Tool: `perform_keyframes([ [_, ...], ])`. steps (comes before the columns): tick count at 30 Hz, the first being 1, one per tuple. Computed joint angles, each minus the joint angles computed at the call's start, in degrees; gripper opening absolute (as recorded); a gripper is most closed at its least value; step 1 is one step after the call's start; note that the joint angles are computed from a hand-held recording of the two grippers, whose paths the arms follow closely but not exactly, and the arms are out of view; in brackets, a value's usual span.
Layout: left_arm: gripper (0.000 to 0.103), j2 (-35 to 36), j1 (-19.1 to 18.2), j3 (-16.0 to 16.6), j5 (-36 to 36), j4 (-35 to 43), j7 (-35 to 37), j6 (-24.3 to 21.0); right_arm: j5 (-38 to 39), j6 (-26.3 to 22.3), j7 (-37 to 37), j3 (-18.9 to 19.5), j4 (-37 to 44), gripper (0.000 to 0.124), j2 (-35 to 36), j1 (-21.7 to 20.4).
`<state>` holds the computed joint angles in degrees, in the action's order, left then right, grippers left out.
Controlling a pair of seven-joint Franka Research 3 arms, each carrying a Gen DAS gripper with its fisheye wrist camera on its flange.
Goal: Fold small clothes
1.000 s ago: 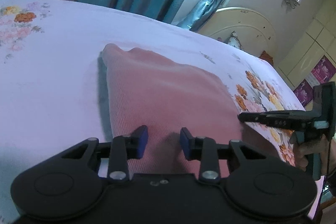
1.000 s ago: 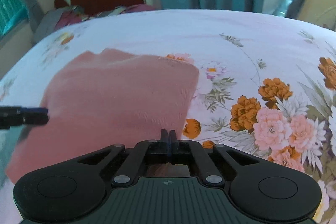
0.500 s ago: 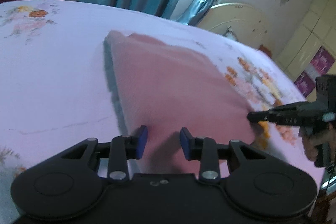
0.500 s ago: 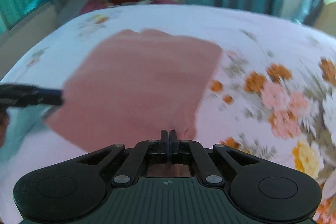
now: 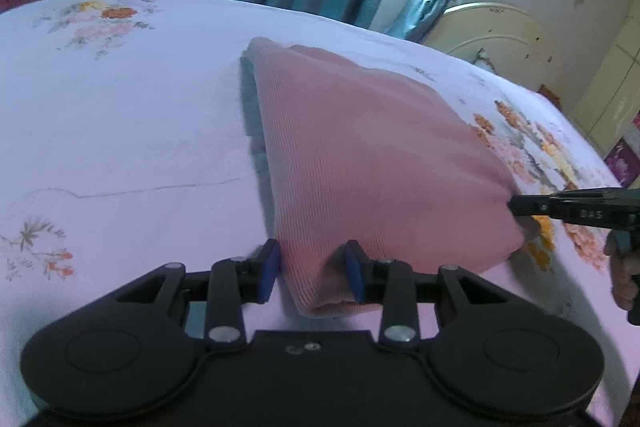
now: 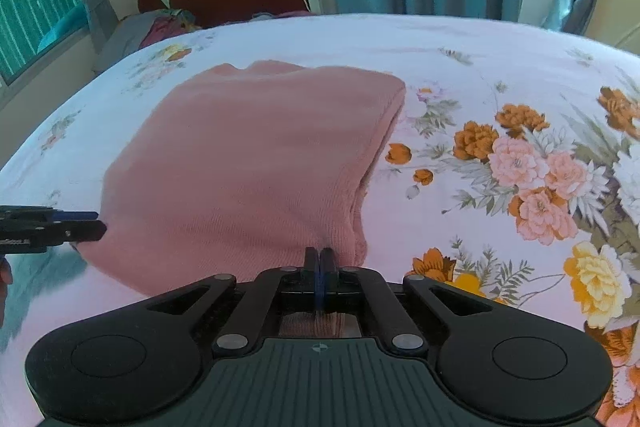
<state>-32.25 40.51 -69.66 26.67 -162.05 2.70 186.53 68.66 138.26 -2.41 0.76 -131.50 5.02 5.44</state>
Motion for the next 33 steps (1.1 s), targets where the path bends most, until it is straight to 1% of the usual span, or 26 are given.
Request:
perform_keyframes([
  [3,0.035,0.2,-0.1,-0.8,0.3,1.4,-1.0,-3.4,1.4,1.0,-3.1,0.1,-0.9,0.000,0.3,-0.1],
  [4,0.035,0.4,-0.3,-0.6,0.9,1.7,-1.5,-4.3,1.8,1.1,-3.5,0.1,-1.1,0.000,0.2,-0.1],
  [5,0.035,0.8,-1.3,0.3,1.5,2.2,-1.7,-5.8,2.0,1.4,-3.3,0.1,-1.2,0.000,-0.1,-0.1],
  [7,0.032,0.1,-6.5,4.5,2.0,2.5,-2.1,-9.7,3.7,1.4,-3.4,-0.1,-2.3,0.000,-2.1,-0.2],
  [9,0.032,-3.5,-10.9,7.1,2.6,2.0,-3.6,-11.2,5.5,-0.6,-4.8,-1.0,-3.7,0.000,-4.6,-0.7],
  [10,0.032,-4.0,-12.3,7.9,3.0,2.2,-4.1,-12.1,5.7,-1.3,-5.5,-1.5,-4.4,0.000,-5.5,-0.8],
  [11,0.032,-3.8,-12.8,8.0,3.7,2.6,-4.3,-12.6,5.2,-2.1,-5.6,-1.8,-4.6,0.000,-6.0,-0.9],
  [12,0.032,-3.1,-12.4,7.5,4.8,3.3,-4.4,-12.9,4.0,-2.8,-5.4,-2.1,-4.5,0.000,-5.9,-0.8],
  [13,0.032,-1.8,-11.3,6.6,6.0,4.0,-4.5,-12.7,3.1,-2.1,-5.6,-2.0,-4.5,0.000,-5.6,-0.5],
  [14,0.032,0.2,-10.0,5.6,7.1,5.0,-4.5,-13.1,2.2,-0.7,-5.5,-1.7,-4.4,0.000,-4.9,-0.1],
  [16,0.033,4.1,-6.6,3.2,9.1,6.5,-5.3,-13.7,0.1,1.4,-3.0,-1.2,-3.5,0.000,-2.9,0.5],
  [17,0.033,4.3,-5.1,1.9,10.0,6.7,-6.6,-13.3,0.1,1.3,-2.2,-1.2,-3.0,0.000,-2.0,0.5],
  [18,0.034,4.2,-4.4,1.5,10.7,6.8,-7.6,-13.0,0.1,0.7,-1.5,-1.1,-2.5,0.000,-1.4,0.3],
  [20,0.034,5.0,-5.4,3.0,11.7,7.0,-8.2,-13.8,-1.0,0.9,-0.2,-0.8,-2.3,0.000,-1.3,0.3],
  [21,0.034,5.5,-6.6,4.1,12.0,7.1,-8.4,-14.5,-1.3,1.0,0.1,-0.8,-2.3,0.000,-1.5,0.2],
  [23,0.032,5.7,-10.4,7.1,12.0,7.2,-8.5,-16.5,-1.4,0.6,1.1,-1.1,-3.0,0.000,-2.9,-0.2],
  [25,0.032,4.0,-15.1,10.3,11.7,6.9,-9.0,-18.5,1.1,-0.3,-1.0,-1.9,-4.8,0.000,-6.0,-0.9],
  [27,0.034,2.6,-20.6,12.9,10.5,7.0,-9.5,-22.3,1.1,-1.8,-1.6,-3.3,-7.1,0.000,-9.9,-1.7],
  [28,0.044,2.0,-23.2,13.9,9.9,7.1,-9.9,-24.2,0.9,-3.1,-1.8,-4.2,-8.2,0.000,-11.7,-2.0],
  [29,0.059,1.4,-25.5,14.3,9.2,7.5,-10.4,-26.8,0.4,-4.2,-1.7,-5.1,-9.4,0.000,-13.9,-2.5],
  [30,0.072,0.8,-27.9,14.0,8.2,8.7,-11.0,-31.3,-0.4,-5.1,-1.3,-6.0,-10.8,0.000,-16.0,-3.0],
  [31,0.094,0.4,-29.2,13.0,7.8,10.1,-12.0,-35.7,-0.8,-6.4,-0.9,-7.1,-12.1,0.000,-18.2,-3.5],
  [32,0.102,-0.3,-30.3,11.5,7.7,11.6,-13.3,-40.1,-1.5,-7.6,-0.2,-8.0,-13.2,0.000,-20.1,-4.0],
  [33,0.103,-1.0,-31.2,10.2,7.8,12.8,-14.6,-43.7,-2.2,-8.5,0.5,-8.9,-14.6,0.011,-22.1,-4.6],
])
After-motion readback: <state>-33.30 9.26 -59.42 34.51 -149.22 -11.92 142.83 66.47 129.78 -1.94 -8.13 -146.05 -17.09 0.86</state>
